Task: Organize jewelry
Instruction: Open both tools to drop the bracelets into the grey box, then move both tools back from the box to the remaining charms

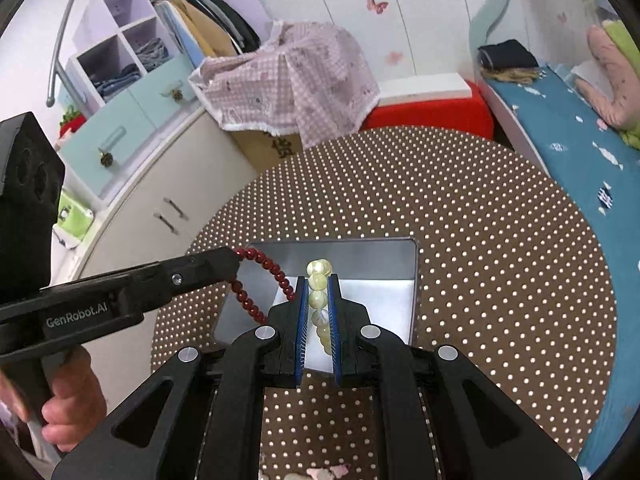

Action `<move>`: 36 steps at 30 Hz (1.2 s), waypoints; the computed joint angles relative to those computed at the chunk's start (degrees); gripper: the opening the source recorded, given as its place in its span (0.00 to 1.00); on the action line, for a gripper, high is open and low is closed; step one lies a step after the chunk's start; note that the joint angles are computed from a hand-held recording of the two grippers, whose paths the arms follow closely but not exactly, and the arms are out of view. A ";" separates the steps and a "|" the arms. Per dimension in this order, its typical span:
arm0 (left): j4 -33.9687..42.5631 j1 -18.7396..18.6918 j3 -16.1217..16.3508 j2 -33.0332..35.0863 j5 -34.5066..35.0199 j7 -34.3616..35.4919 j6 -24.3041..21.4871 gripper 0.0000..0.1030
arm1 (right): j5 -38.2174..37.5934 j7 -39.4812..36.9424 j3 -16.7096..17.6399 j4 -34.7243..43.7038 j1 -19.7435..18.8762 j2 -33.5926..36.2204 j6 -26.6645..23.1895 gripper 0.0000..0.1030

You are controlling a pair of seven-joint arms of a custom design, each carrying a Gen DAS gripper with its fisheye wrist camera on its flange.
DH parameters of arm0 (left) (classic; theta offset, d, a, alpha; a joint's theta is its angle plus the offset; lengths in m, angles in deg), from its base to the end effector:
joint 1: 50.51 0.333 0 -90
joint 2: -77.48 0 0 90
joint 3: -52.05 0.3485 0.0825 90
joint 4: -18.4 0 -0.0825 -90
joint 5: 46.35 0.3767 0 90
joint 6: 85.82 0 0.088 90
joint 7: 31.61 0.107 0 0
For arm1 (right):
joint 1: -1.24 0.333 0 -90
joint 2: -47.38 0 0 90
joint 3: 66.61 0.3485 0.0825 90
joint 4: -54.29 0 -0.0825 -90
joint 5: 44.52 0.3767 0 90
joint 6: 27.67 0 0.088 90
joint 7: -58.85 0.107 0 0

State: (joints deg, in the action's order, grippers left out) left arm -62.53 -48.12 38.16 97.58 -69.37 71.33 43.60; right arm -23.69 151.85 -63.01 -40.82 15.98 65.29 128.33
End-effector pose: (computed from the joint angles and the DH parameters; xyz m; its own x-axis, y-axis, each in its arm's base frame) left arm 0.6988 -0.1203 0.5973 -0.2941 -0.8873 0.3552 -0.8594 0.0830 -0.5044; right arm 0.6713 0.2021 0.5475 0.1165 -0.9187 -0.3774 -0.7848 0.1477 -0.6019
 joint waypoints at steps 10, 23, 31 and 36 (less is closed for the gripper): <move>-1.67 -1.24 0.92 -0.41 4.99 -2.65 2.12 0.21 | -5.43 6.70 -2.48 -0.82 1.86 -0.32 -0.05 0.55; -8.26 -1.20 1.81 -5.31 6.83 -3.55 6.31 0.40 | -12.73 14.73 -3.74 -8.46 2.13 -6.23 5.06 0.68; -15.62 -1.68 2.97 -11.07 6.30 -3.38 8.59 0.43 | -18.02 18.87 -3.82 -13.78 2.45 -11.27 6.77 0.68; -19.94 -2.60 4.03 -14.42 7.45 -4.00 10.47 0.48 | -22.81 22.81 -3.13 -17.91 2.09 -14.97 7.78 0.73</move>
